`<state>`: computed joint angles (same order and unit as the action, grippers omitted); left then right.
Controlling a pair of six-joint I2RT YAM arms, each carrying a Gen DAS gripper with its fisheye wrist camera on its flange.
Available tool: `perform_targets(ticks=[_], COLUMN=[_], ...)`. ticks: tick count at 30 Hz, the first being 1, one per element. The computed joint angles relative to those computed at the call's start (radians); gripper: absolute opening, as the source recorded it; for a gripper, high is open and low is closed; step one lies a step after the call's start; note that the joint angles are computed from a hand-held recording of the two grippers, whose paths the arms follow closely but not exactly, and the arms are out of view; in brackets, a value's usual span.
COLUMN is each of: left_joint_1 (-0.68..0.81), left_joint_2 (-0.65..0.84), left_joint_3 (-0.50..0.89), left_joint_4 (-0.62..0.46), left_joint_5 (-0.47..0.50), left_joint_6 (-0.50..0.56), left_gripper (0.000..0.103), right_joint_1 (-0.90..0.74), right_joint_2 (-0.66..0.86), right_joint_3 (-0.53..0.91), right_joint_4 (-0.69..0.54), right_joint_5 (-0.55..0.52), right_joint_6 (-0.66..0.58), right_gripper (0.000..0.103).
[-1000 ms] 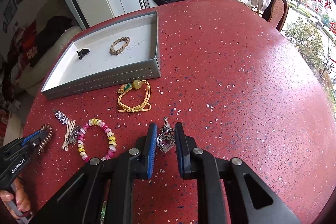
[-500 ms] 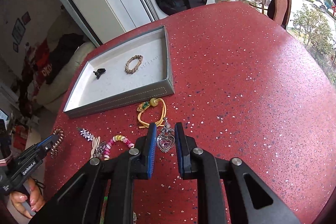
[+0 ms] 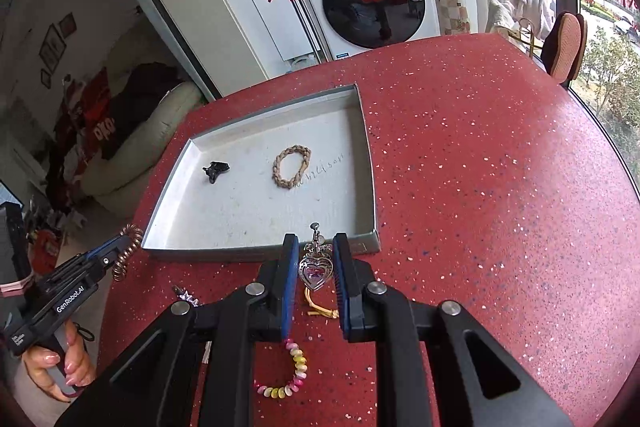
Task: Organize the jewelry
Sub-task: 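Carry both into the tray and open the right tool while the left tool lowers the spiral tie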
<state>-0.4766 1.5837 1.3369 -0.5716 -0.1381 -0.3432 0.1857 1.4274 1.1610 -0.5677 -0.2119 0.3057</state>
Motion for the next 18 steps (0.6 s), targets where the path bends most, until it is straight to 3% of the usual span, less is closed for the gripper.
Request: perform_targets(ticks=[12, 18], left_joint_1=[0.084, 0.076], left_joint_2=[0.344, 0.455], left_joint_3=[0.362, 0.445], left_joint_4=[-0.09, -0.124], left_joint_5=[0.053, 0.035], left_joint_6=[0.035, 0.059], left_gripper=[0.03, 0.03], right_joint_1=[0.048, 0.045], right_joint_2=[0.364, 0.511], right_joint_3=[0.351, 0.484], right_joint_4=[-0.051, -0.075], right_joint_5=[0.032, 0.079], right_joint_6=[-0.037, -0.03], right_gripper=[0.019, 0.019])
